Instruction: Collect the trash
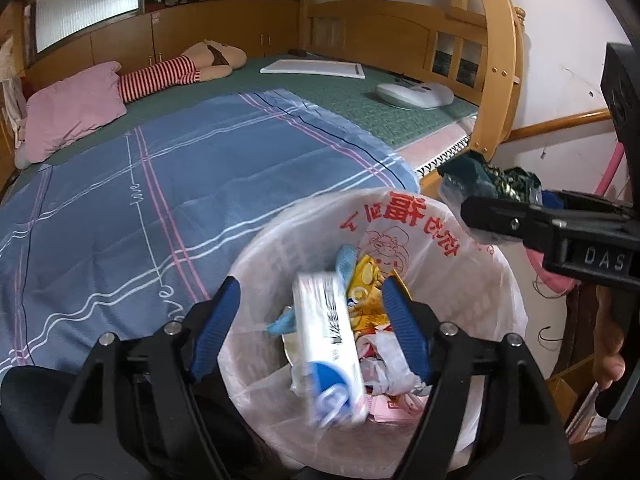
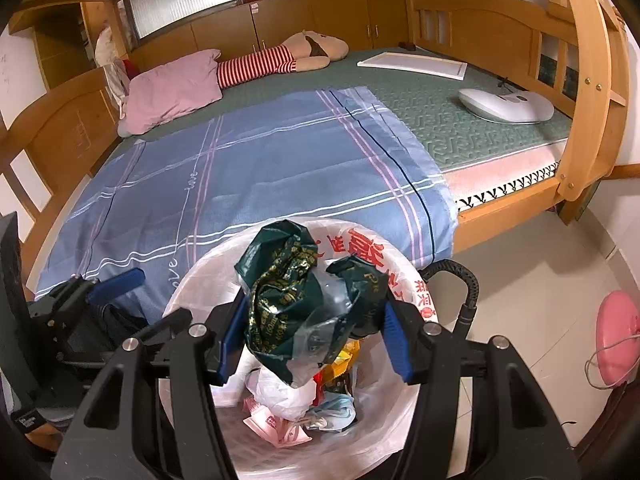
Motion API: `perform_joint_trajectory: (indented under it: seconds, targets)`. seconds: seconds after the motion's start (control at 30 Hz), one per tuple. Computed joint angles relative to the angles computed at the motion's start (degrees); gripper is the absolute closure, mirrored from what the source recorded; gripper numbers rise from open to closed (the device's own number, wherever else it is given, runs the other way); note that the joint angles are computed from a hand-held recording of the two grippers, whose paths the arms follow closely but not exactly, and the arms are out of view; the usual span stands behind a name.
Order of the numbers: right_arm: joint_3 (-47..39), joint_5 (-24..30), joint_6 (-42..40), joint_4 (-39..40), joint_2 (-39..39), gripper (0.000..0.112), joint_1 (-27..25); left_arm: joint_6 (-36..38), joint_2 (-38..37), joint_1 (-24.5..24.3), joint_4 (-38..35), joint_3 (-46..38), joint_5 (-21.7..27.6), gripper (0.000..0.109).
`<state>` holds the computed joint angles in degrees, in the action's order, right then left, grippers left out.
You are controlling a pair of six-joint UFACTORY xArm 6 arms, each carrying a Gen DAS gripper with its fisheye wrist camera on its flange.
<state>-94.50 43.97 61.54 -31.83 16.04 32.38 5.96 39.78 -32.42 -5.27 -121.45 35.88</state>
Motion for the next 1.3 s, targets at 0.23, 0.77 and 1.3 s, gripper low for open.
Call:
perform_joint_trajectory:
  seconds: [0.23, 0.77, 1.3]
  targets:
    - [-7.02, 7.27, -6.62, 1.61, 4.73, 0.033, 2.12, -17.37, -1.98, 1.26, 15.95, 1.54, -2.49, 0.020]
    - [-12.38, 12.33, 4.59, -16.73, 3.05, 0.013, 7.75, -35.25, -9.55, 3.30, 31.73, 4.28, -1.18, 0.009]
    - [-11.00, 12.09, 7.34, -17.16, 1.89, 0.013, 7.09, -36.47, -13.74, 2.78, 33.93, 8.85, -4.57, 0.009]
